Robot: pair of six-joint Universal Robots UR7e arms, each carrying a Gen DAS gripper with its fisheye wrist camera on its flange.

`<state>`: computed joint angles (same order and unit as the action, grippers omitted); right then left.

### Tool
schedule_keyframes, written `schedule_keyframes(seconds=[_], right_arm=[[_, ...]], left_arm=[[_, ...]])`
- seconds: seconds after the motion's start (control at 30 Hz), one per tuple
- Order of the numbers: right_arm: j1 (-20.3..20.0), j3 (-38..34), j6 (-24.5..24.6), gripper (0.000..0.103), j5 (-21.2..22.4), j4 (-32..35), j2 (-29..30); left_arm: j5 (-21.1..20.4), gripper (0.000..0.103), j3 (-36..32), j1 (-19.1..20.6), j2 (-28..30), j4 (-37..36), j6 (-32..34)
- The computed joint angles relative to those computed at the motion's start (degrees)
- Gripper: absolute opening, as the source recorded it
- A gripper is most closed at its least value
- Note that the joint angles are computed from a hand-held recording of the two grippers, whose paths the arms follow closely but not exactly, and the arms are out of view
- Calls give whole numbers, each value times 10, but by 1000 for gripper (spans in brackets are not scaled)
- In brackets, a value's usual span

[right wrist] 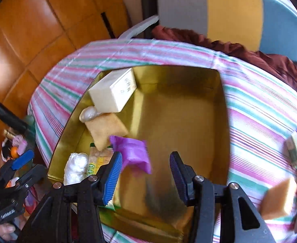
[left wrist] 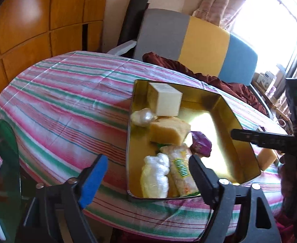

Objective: Organize objects
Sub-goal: 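Carry the purple candy into the gold tray and release it with the right gripper, then grasp the white knitted bundle with the right gripper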

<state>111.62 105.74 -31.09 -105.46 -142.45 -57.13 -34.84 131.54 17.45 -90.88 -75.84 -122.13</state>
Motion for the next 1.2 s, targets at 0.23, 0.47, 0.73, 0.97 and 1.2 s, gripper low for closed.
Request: schedule_keyframes(seconds=[0.23, 0.47, 0.73, 0.97, 1.2], right_arm=[[-47, 5, 24, 51, 5, -27, -65], [-110, -9, 67, 57, -36, -58, -119], [-201, -49, 181, 66, -66, -109, -137], [-255, -42, 271, 69, 4, -132, -157], [-266, -44, 280, 69, 44, -113, -161]], left_arm=[[22, 89, -1, 28, 31, -151, 155], [19, 89, -13, 60, 96, -353, 355], [0, 92, -74, 87, 207, -527, 566], [-31, 92, -128, 110, 290, -654, 705], [-98, 92, -199, 146, 357, -655, 742]])
